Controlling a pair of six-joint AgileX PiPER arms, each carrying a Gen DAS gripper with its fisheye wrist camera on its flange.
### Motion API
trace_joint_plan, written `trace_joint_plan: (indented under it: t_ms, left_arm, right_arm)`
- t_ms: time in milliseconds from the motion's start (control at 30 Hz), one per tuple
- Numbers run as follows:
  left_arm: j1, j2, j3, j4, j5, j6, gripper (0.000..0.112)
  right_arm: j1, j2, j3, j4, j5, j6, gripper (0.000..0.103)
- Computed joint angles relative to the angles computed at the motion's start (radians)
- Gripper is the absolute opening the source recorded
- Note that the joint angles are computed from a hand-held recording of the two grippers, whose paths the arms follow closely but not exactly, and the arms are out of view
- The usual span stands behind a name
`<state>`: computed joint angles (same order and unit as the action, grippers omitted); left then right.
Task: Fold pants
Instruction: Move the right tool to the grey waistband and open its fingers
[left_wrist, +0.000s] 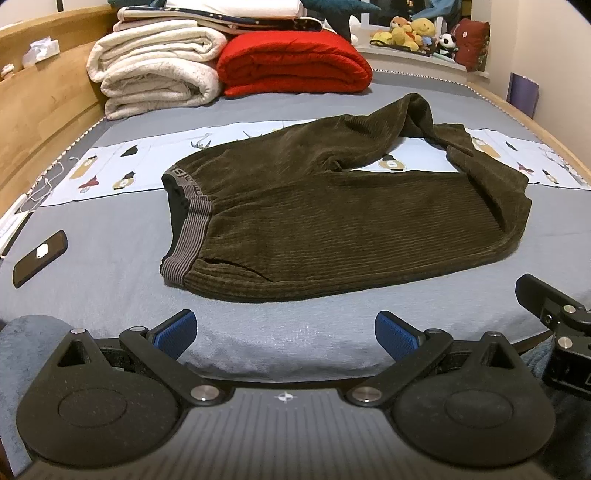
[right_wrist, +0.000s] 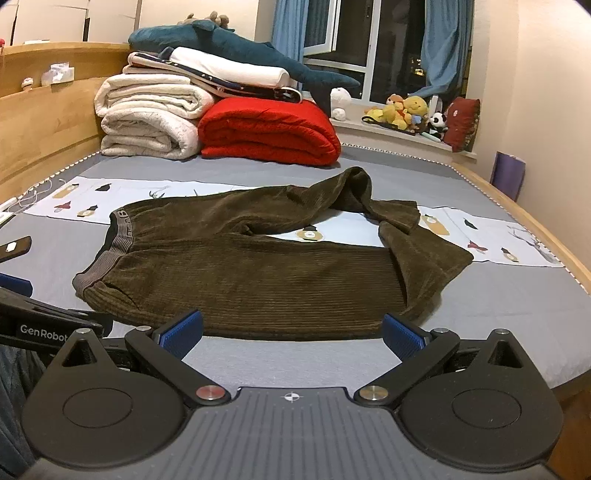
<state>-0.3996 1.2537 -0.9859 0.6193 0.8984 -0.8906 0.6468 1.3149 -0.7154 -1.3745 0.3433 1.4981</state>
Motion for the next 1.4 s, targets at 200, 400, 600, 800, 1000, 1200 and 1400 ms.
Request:
trace_joint_plan:
  t_ms: [200,400,600,800,1000,1200,1400]
  left_arm:
    - [0.076,0.027,-0.001,-0.080,-0.052,0.096,0.103]
    - [0.340,0.098,-0.007,-0.243,-0.153,0.326,0.103]
    - [0.674,0.282,-0.146,-0.326,-0.223,0.505,0.103]
    - [0.872,0.468,-0.292,-0.663,-0.222,0.838,0.103]
    - [0.951,0.860,-0.876,-0.705,-0.059,0.945,0.103]
    - [0.976,1.212,-1.455,-0.682,0.207,0.951,0.102]
    - [0.982,1.230,-1.440,-0.683,0.200,1.017,0.102]
  right_arm:
    - [-0.022,0.050,-0.044,0.092,-0.024,-0.107,0.102]
    - [-0.136,0.223,-0.169,0.683,-0.126,-0.673,0.102]
    - [-0.114,0.401,-0.296,1.281,-0.204,-1.212,0.102]
    - [-0.060,0.691,-0.700,1.499,-0.091,-1.520,0.102]
    - [0.015,0.844,-0.854,1.926,-0.059,-1.944,0.101]
    - [0.109,1.052,-1.096,1.481,-0.049,-1.676,0.101]
    - [0.093,1.068,-1.109,1.535,-0.058,-1.677,0.102]
